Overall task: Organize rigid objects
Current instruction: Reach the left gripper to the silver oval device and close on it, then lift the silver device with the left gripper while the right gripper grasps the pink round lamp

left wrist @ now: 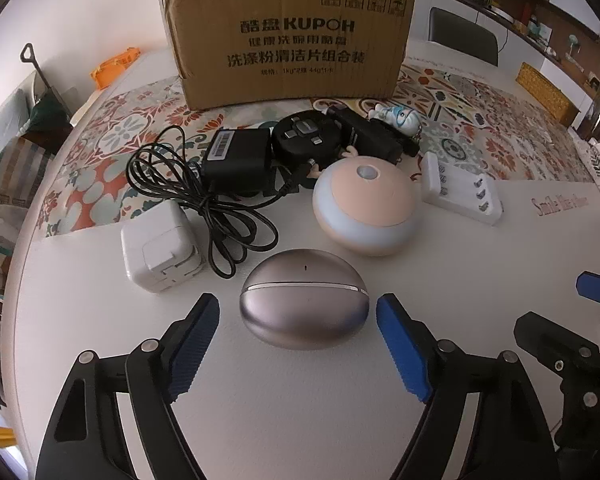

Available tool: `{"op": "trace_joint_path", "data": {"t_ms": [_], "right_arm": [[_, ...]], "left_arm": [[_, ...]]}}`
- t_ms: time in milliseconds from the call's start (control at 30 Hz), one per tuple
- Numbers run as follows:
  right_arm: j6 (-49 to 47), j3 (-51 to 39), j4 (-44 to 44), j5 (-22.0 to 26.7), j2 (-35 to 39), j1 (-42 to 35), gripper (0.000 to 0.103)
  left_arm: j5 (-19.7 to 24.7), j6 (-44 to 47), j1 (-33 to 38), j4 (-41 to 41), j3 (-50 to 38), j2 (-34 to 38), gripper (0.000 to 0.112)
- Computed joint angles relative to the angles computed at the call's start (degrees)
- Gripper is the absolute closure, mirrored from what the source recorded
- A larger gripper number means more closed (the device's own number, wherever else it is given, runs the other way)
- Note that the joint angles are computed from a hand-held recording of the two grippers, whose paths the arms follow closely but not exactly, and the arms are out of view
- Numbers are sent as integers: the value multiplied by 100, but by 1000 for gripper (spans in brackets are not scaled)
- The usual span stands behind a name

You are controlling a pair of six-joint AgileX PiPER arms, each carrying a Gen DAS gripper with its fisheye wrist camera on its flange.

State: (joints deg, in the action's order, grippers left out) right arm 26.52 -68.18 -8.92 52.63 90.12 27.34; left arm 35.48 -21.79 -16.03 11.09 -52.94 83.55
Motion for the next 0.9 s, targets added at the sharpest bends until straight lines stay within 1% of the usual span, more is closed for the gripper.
{"op": "trace_joint_path", "data": {"t_ms": [67, 167, 267, 333, 400, 467, 600, 700, 733, 800, 833, 900], "right_arm": [[-17, -2, 21, -45, 57, -31, 3], [-20, -34, 30, -74, 141, -52, 3], [0, -53, 22, -98, 174, -49, 3], [1, -80, 43, -94, 197, -49, 3], [-3, -113, 61, -94, 230, -37, 3], [16, -167, 36, -76, 280, -7, 3], [40, -284, 50, -14, 366, 36, 3], [87, -421, 31, 70, 429, 78, 3], [111, -492, 9, 120, 461, 107, 3], [130, -629, 4, 201, 501, 161, 3], [139, -692, 5, 230, 510, 189, 3], [215, -813, -62, 321, 539, 254, 3]], "left_arm": [[-64, -19, -15, 35, -1, 66, 32], [-98, 46, 3, -16, -33, 183, 41], [-191, 149, 67, -116, -6, 194, 43], [-275, 231, 98, -161, 27, 185, 47], [-319, 235, 93, -128, 49, 179, 47], [-322, 446, 137, -259, 55, 163, 47], [-239, 989, 294, -695, 32, 64, 47], [-132, 1070, 300, -615, -18, -71, 47], [17, 1315, 395, -842, -109, -90, 47], [147, 1796, 623, -1390, -159, -147, 47], [183, 1939, 695, -1505, -160, -190, 47], [208, 2062, 720, -1485, -152, -237, 47]]}}
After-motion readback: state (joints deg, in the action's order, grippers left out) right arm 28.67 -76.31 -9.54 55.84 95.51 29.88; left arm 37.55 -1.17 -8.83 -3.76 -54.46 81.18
